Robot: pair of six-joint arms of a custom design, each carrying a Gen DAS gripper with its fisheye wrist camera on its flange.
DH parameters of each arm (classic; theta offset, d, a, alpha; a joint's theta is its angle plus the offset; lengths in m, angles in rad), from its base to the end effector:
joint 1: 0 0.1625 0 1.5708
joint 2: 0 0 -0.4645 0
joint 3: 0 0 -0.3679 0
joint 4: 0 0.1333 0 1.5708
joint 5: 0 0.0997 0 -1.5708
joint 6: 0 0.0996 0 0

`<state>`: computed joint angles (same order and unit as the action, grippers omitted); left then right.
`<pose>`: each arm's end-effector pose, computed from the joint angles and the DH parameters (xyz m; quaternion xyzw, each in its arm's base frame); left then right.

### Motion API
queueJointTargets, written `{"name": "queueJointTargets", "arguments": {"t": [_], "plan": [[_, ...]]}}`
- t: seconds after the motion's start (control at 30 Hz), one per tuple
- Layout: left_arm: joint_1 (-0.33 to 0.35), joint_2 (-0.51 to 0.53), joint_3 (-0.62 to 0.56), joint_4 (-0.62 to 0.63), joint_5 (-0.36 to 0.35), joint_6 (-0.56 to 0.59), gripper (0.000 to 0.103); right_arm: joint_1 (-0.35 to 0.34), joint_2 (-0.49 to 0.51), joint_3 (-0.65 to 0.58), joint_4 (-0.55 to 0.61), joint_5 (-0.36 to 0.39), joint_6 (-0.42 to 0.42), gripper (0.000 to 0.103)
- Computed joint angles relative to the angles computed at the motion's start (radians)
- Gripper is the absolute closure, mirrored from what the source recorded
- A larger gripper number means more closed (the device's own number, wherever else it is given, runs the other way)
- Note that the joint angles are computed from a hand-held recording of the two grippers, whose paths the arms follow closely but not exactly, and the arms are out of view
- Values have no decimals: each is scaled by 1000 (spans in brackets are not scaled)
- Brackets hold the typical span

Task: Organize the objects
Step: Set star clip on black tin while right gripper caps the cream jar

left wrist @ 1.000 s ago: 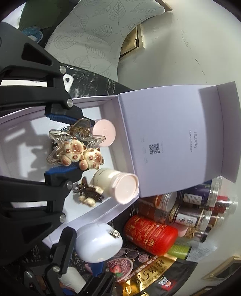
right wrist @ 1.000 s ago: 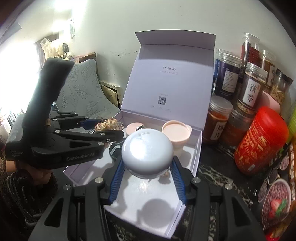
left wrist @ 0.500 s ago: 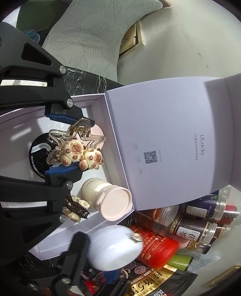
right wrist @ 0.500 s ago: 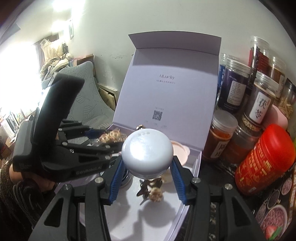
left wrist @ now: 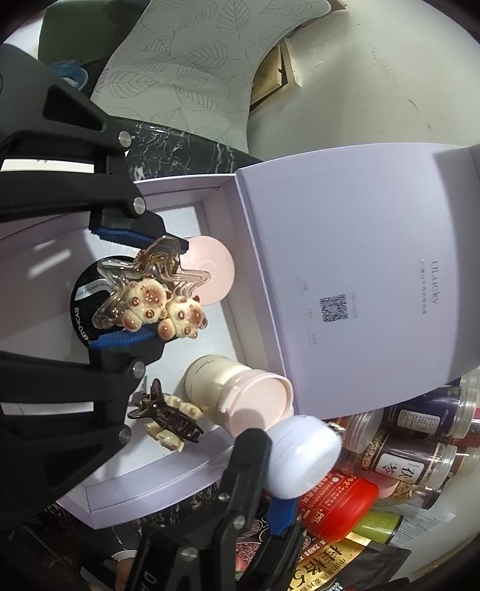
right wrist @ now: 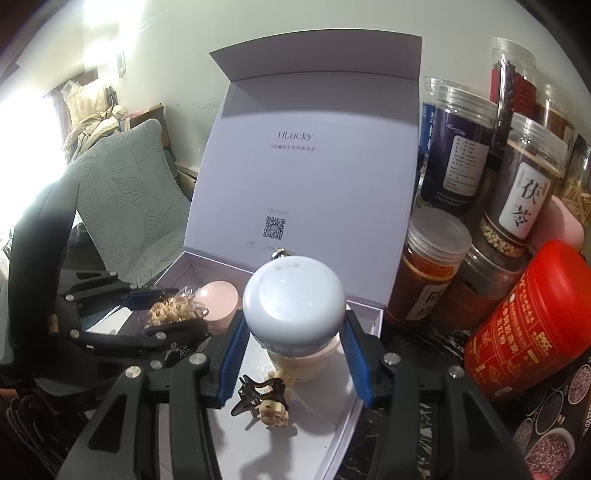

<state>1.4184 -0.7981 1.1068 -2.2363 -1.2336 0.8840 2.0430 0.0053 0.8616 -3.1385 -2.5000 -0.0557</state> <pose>0.0427 -0.8170 0.3301 0.4547 0.8576 -0.1043 0.2168 0.4194 -0.7035 -0.1017 0.0706 -0.8507 0.3873 0.3483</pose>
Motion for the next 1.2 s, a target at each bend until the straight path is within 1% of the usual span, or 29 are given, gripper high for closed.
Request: {"name": "queueJointTargets", "arguments": {"t": [0.1, 0.2, 0.3, 0.5, 0.77, 0.97, 1.07, 1.1, 1.2], "plan": [[5, 6, -10, 15, 11, -18, 67, -3, 2, -1, -12, 13, -6, 52], [8, 10, -20, 38, 9, -39, 67, -8, 4, -3, -4, 17, 9, 52], [4, 7, 9, -14, 27, -16, 67, -10, 14, -19, 2, 8, 13, 52], [3, 4, 12, -7, 30, -27, 67, -14, 19, -20, -11, 9, 9, 52], [-4, -22, 78, -70, 42, -10, 67, -22, 24, -26, 16, 8, 30, 52], [-5, -22, 83, -84, 52, -6, 67, -22, 37, -40, -8, -1, -1, 52], [-4, -14, 75, -79, 67, -8, 63, -22, 43, -50, -11, -9, -9, 52], [-4, -15, 75, -78, 63, -10, 61, -22, 44, -52, -10, -13, -11, 52], [-6, -16, 82, -87, 71, -3, 58, -25, 45, -51, -25, -4, -19, 51]]}}
